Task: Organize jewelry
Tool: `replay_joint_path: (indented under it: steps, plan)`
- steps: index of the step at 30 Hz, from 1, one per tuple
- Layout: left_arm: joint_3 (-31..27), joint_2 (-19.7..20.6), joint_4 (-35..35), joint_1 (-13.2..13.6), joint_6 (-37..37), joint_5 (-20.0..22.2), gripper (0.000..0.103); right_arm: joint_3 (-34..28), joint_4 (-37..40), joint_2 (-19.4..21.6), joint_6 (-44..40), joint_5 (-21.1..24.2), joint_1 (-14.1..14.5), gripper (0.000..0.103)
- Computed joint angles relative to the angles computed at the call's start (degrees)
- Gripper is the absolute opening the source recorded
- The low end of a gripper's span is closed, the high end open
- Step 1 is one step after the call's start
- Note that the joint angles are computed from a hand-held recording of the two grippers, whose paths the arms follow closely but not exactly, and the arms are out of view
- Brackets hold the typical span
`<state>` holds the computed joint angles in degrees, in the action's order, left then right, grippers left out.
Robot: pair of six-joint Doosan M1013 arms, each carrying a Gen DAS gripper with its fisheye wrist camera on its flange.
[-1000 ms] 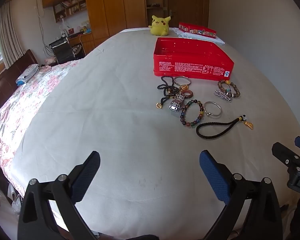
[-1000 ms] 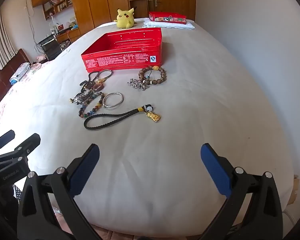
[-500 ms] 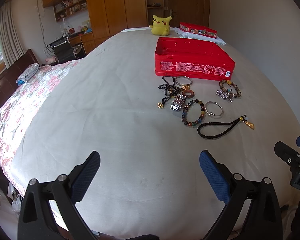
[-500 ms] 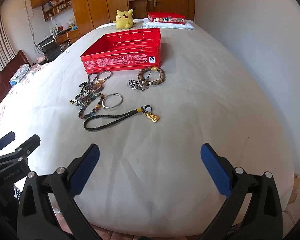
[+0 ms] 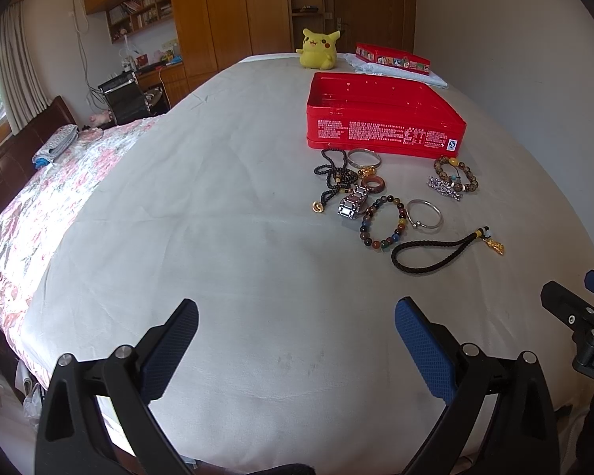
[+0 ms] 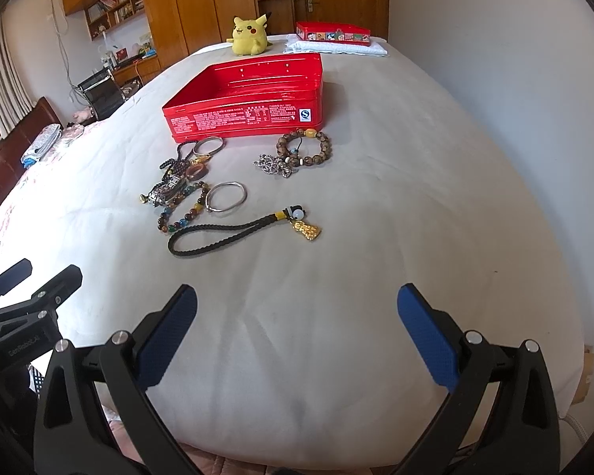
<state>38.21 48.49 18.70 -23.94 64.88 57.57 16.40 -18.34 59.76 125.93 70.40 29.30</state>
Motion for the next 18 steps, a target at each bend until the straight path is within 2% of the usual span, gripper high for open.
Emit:
replay_joint_path:
  steps: [18]
  plan:
    - [0.91,-0.49,0.01,0.14,-0.04,-0.26,0.099,-1.35,0.86,0.81,-0.62,0.57,0.01,0.1]
